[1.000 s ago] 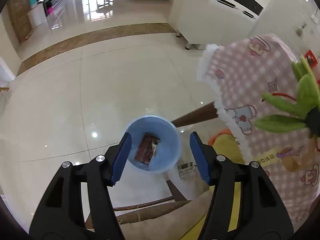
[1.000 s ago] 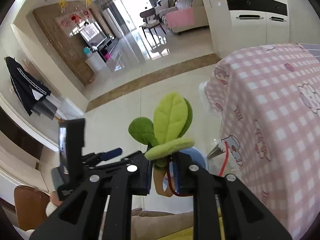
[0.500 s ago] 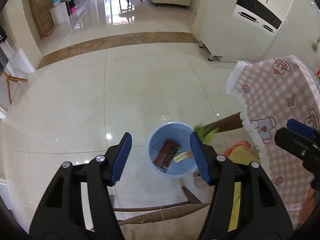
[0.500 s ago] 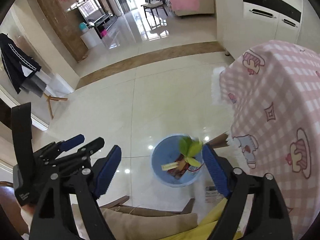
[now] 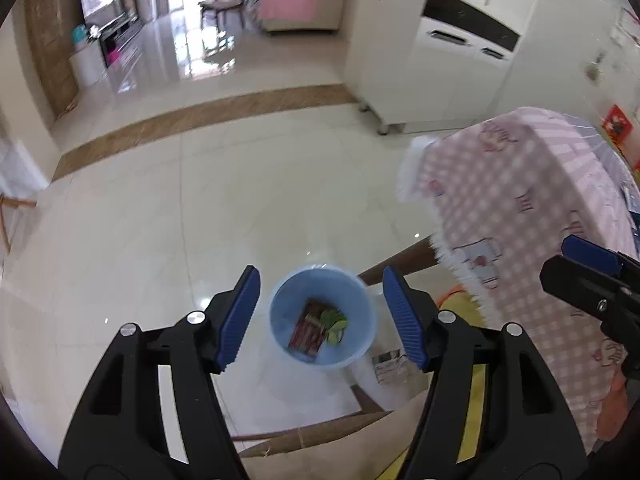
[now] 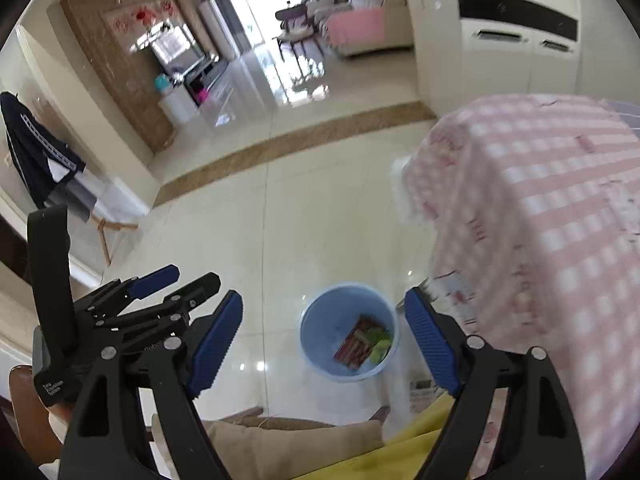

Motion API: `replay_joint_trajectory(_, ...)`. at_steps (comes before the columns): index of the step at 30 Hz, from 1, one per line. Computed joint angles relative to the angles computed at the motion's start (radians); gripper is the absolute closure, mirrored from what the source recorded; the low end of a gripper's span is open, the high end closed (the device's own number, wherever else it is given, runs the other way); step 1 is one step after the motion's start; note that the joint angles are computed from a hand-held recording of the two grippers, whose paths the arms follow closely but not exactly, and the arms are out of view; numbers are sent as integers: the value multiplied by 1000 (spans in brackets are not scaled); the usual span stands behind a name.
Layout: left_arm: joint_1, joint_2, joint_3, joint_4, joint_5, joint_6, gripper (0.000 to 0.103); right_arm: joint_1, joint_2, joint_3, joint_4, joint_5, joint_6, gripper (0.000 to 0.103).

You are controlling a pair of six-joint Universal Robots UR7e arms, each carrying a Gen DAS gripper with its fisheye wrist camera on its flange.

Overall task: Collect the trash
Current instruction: 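Swing both tools back toward the remaining items on the table, then grasp the red wrapper with the right gripper while the left grasps the blue toothpaste tube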

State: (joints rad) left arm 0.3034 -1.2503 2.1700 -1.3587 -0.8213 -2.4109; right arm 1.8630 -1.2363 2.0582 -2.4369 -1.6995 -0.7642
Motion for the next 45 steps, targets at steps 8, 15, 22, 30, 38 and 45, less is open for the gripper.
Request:
replay_joint_trajectory(8,21,96,-124,-23,155,172,36,-65,-113,-18,-15,90,2,21)
replay_joint_trajectory(15,67,212,-220,-291,299,535,36,-148,-194,-52,-91,103,37,19)
replay_joint_trajectory(22,113,368,-310,-741,333,1022,34,-272,-240,-97,-193,73,119,17)
replay_joint_trajectory(30,157,536,-452,-1044,253,1390,32,-379,-229,-160,-287,-84,188,17)
replay_joint_trajectory(38,178,630,-560,-1071,176,1517,28,-412,-183,-228,-245,-205,167,17)
replay_joint_trajectory(45,186,649,-588,-1065,158,1516,25,-376,-107,-244,-321,-303,65,20)
